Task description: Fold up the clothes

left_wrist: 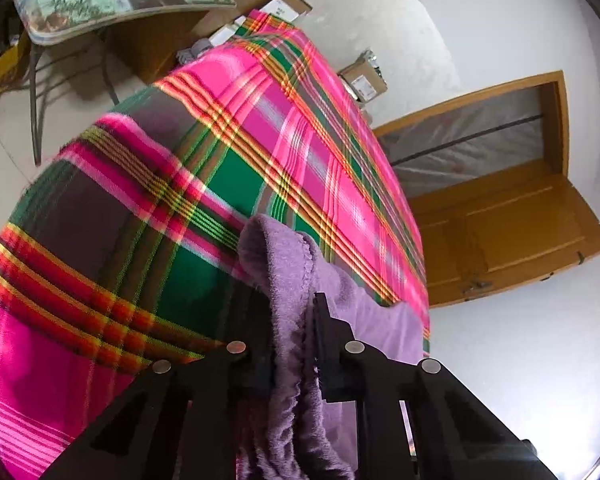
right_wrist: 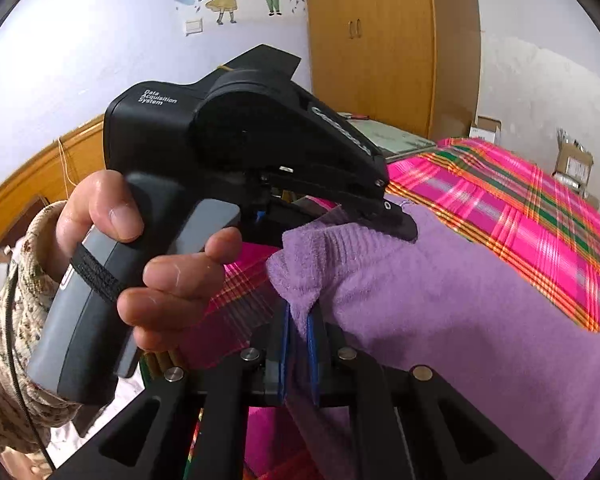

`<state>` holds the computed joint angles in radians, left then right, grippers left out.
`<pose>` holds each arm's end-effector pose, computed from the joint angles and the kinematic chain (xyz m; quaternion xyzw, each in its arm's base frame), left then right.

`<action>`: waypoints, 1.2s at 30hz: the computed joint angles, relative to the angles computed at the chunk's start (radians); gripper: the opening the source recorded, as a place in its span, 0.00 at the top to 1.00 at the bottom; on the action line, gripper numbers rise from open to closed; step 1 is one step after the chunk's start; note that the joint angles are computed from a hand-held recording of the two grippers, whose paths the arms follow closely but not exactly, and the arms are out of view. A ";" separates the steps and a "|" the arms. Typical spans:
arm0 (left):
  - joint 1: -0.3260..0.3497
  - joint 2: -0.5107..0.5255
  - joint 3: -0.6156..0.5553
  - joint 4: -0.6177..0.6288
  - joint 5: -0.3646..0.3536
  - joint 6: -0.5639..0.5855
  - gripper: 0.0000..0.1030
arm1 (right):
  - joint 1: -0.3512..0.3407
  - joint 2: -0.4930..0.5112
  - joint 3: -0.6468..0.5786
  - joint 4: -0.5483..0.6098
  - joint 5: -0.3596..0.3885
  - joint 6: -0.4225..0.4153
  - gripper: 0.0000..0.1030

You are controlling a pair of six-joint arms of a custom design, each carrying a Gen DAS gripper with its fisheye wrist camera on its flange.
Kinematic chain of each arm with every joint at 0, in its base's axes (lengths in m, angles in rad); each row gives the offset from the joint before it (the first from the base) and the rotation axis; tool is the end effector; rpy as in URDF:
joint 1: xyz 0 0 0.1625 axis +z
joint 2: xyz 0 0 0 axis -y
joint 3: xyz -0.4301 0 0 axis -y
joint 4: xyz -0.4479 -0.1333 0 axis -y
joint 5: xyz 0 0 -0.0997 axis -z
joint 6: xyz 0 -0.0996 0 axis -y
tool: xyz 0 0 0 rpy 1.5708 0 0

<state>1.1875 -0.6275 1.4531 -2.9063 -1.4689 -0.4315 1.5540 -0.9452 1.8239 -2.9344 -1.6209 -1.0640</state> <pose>-0.1614 -0.7838 0.0480 0.0361 -0.9658 0.2508 0.0546 0.1170 -0.6743 0.1248 0.4800 -0.8434 0.1933 0.1443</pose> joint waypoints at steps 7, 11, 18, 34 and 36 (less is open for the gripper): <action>0.018 -0.002 0.005 0.004 0.012 -0.005 0.85 | 0.011 0.042 -0.056 0.051 -0.050 0.025 0.92; 0.014 0.000 0.005 -0.003 0.020 0.004 0.85 | 0.007 0.040 -0.059 0.060 -0.045 0.037 0.92; -0.016 -0.007 0.005 0.008 0.061 0.026 0.85 | -0.009 0.005 -0.028 0.035 0.018 0.036 0.92; -0.114 -0.022 0.017 -0.012 0.160 0.073 0.85 | -0.064 -0.124 0.063 -0.024 0.170 0.043 0.92; -0.125 -0.017 0.013 -0.011 0.169 0.076 0.85 | -0.071 -0.139 0.072 -0.033 0.184 0.045 0.92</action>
